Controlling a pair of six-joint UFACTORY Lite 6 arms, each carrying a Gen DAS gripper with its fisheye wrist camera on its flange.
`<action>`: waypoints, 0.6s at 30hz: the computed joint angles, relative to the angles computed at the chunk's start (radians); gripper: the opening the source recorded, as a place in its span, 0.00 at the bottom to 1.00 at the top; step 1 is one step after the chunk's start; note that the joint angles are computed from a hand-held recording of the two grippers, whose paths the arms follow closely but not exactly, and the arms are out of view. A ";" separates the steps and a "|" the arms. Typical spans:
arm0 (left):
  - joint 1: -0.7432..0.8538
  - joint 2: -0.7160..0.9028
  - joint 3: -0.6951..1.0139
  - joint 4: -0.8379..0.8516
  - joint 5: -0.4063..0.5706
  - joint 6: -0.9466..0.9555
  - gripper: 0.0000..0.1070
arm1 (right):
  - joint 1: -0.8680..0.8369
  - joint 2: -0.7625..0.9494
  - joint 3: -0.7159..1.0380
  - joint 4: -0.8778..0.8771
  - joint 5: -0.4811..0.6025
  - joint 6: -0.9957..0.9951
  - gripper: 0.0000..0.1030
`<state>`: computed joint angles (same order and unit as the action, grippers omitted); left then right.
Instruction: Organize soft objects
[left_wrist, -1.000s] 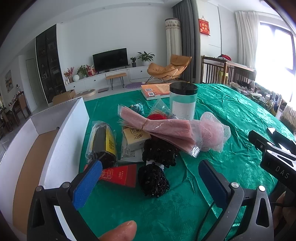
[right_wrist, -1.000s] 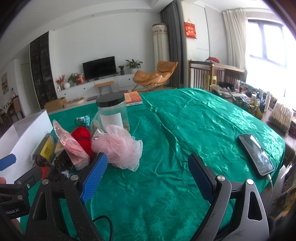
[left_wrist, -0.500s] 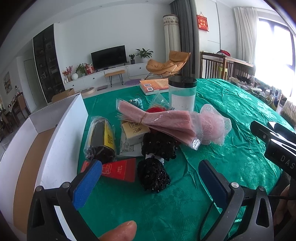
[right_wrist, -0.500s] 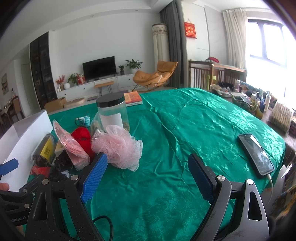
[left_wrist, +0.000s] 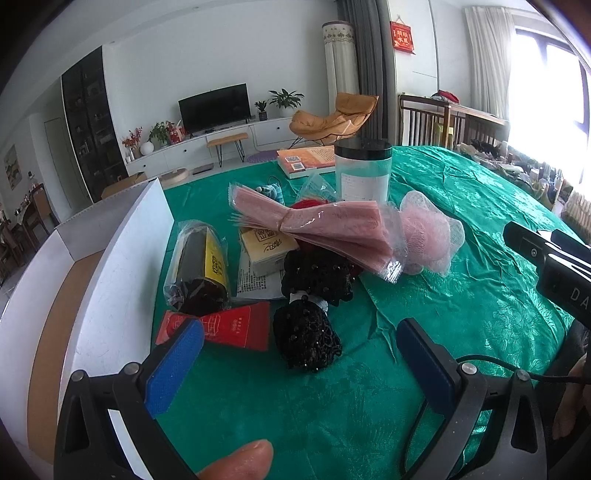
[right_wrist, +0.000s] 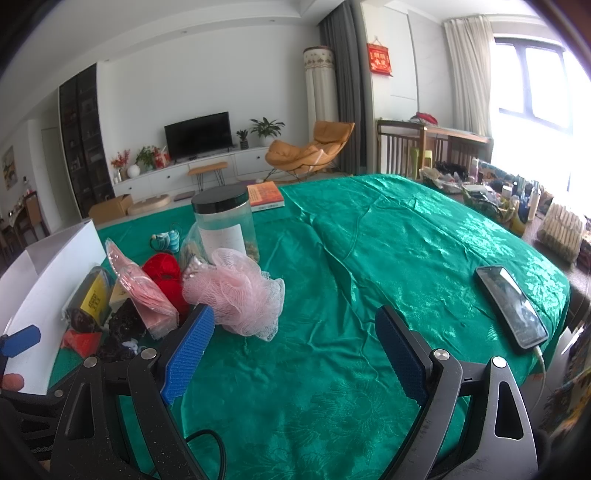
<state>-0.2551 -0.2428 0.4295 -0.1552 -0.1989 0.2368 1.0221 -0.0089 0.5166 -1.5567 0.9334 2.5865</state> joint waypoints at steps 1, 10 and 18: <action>0.000 0.008 0.003 -0.002 0.001 0.002 0.96 | 0.000 0.000 0.000 0.000 0.000 0.000 0.88; 0.004 0.078 0.022 -0.009 0.004 0.012 0.96 | -0.001 -0.001 0.000 -0.001 -0.003 0.000 0.88; 0.013 0.165 0.052 -0.031 0.014 0.035 0.96 | -0.002 -0.001 -0.001 -0.002 -0.004 0.001 0.88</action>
